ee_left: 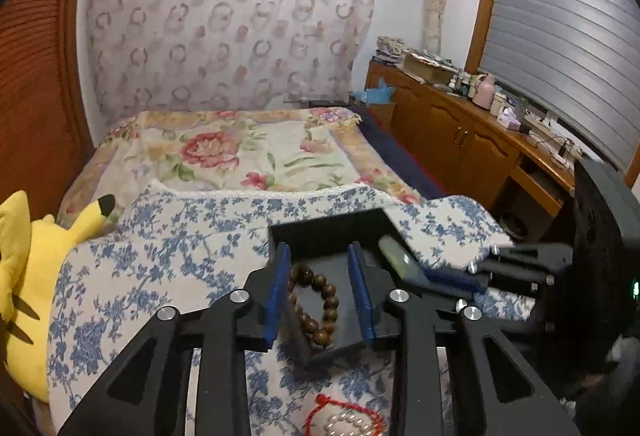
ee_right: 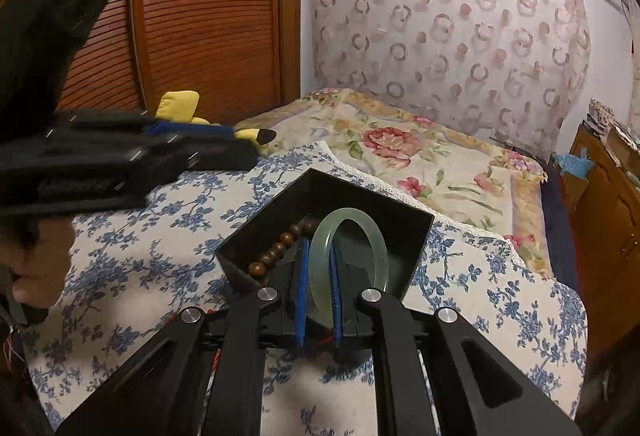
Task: Organize jewelry
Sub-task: 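Carry both to the black box while the left tool releases the bead bracelet inside, then open the right tool to drop the jade bangle into the box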
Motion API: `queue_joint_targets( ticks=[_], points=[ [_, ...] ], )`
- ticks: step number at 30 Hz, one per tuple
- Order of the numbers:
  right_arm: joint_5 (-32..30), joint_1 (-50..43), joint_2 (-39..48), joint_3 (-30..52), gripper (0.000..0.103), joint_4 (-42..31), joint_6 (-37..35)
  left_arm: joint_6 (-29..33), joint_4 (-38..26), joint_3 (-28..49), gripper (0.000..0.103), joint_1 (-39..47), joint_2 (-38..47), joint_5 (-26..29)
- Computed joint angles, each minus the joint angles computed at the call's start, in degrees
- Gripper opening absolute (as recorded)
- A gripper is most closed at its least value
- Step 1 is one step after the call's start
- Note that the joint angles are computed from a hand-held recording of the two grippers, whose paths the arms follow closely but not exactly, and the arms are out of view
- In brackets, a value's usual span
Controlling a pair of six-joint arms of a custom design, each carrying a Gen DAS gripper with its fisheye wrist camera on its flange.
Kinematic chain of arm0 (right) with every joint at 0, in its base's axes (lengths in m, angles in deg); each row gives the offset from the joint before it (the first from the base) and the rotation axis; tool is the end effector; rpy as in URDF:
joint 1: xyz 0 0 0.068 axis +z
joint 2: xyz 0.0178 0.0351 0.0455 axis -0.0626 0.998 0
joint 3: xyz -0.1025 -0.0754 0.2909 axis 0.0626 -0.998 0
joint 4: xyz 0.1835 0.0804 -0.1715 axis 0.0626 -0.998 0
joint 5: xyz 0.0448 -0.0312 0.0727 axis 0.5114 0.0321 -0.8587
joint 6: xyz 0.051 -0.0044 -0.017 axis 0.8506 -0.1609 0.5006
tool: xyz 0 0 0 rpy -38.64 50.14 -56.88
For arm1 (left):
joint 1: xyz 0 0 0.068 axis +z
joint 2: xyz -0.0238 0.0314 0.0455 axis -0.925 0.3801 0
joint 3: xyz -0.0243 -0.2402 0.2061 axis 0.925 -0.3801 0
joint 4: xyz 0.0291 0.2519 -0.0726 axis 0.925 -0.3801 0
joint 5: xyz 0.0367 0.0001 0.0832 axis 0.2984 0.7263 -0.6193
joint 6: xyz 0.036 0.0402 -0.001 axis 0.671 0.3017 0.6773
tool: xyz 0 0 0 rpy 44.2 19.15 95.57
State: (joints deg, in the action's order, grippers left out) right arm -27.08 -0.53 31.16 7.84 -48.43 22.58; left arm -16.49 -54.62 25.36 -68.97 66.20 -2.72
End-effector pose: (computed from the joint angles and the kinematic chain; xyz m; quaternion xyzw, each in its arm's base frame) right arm 0.2648 0.0231 0.1148 -0.1728 0.8871 0.0833 0.4199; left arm 0.3281 -0.0240 0.1209 0.2147 0.8717 -0.1752 0.4041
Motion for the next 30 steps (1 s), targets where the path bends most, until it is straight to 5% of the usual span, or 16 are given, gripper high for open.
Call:
queue_joint_targets(
  ticks=[16, 18, 20, 30],
  points=[
    [4.03, 3.22, 9.26, 6.74, 0.015, -2.70, 4.63, 7.46, 10.43, -8.73, 0.081, 11.50, 5.30, 4.78],
    [4.12, 3.30, 8.87, 6.73, 0.030, -2.82, 5.26, 8.04, 13.04, -9.62, 0.088, 11.89, 6.84, 3.93],
    [3.57, 3.00, 8.10, 6.15, 0.041, -2.11, 5.70, 9.05, 15.16, -10.17, 0.089, 12.01, 8.41, 3.16],
    [1.88, 0.55, -0.85, -4.57, 0.041, 4.09, 7.49, 14.33, 14.35, -9.09, 0.095, 11.88, 13.32, 0.16]
  ],
)
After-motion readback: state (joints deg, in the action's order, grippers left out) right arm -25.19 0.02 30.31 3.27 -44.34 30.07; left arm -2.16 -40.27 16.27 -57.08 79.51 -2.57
